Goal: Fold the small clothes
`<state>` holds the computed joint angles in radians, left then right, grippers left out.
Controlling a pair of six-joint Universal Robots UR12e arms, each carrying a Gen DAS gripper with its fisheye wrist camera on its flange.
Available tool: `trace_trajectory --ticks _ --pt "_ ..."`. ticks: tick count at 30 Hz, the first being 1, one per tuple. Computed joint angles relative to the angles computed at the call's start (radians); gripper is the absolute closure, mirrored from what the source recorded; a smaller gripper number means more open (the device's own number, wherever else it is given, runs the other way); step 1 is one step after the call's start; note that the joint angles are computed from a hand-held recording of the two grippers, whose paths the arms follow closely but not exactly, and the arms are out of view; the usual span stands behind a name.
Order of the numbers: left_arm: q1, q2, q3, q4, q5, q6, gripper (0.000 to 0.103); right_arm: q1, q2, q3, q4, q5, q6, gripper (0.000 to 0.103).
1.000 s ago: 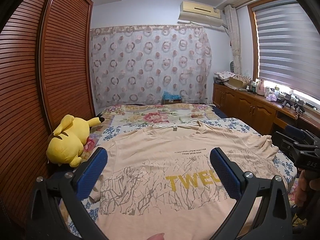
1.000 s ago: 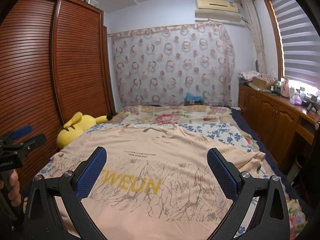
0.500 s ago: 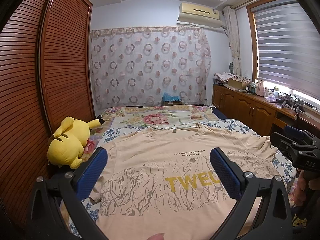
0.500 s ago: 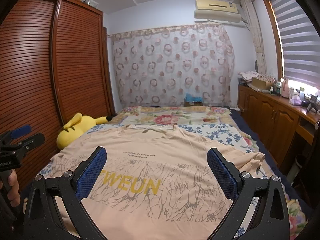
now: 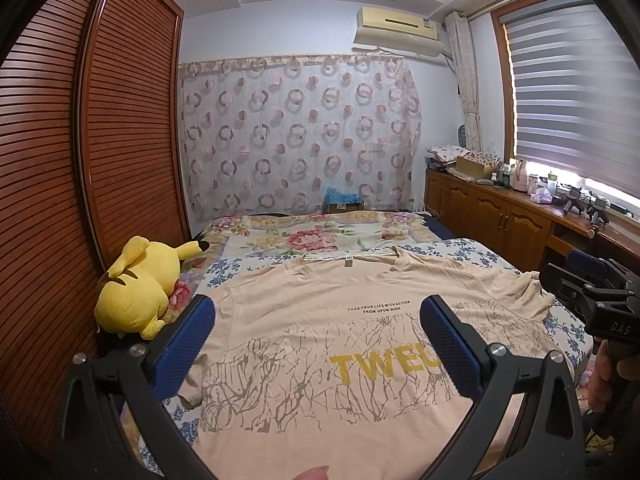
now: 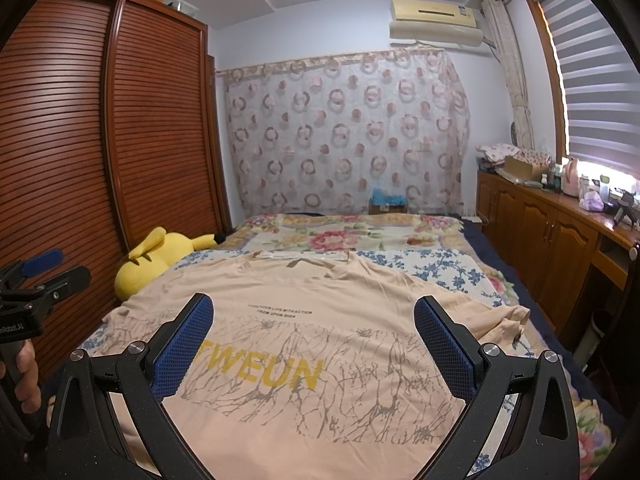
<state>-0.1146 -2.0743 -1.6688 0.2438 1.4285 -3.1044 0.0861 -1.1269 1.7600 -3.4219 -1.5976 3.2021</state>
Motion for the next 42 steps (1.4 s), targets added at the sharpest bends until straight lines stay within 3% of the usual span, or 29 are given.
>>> trace_trajectory --ticks 13,19,33,42 --pt "-0.002 0.0 -0.001 0.001 0.004 0.001 0.0 0.0 -0.003 0.001 0.001 0.001 0.001 0.001" --pt "0.007 -0.005 0.003 -0.039 0.012 0.026 0.0 0.006 -0.003 -0.009 0.017 0.026 0.017 0.001" --pt "0.056 -0.039 0.008 -0.123 0.048 0.044 0.0 0.018 0.077 -0.058 -0.02 0.074 -0.006 0.001" --pt "0.121 -0.05 0.029 -0.204 -0.024 0.011 0.0 0.012 0.11 -0.106 0.112 0.189 -0.065 0.001"
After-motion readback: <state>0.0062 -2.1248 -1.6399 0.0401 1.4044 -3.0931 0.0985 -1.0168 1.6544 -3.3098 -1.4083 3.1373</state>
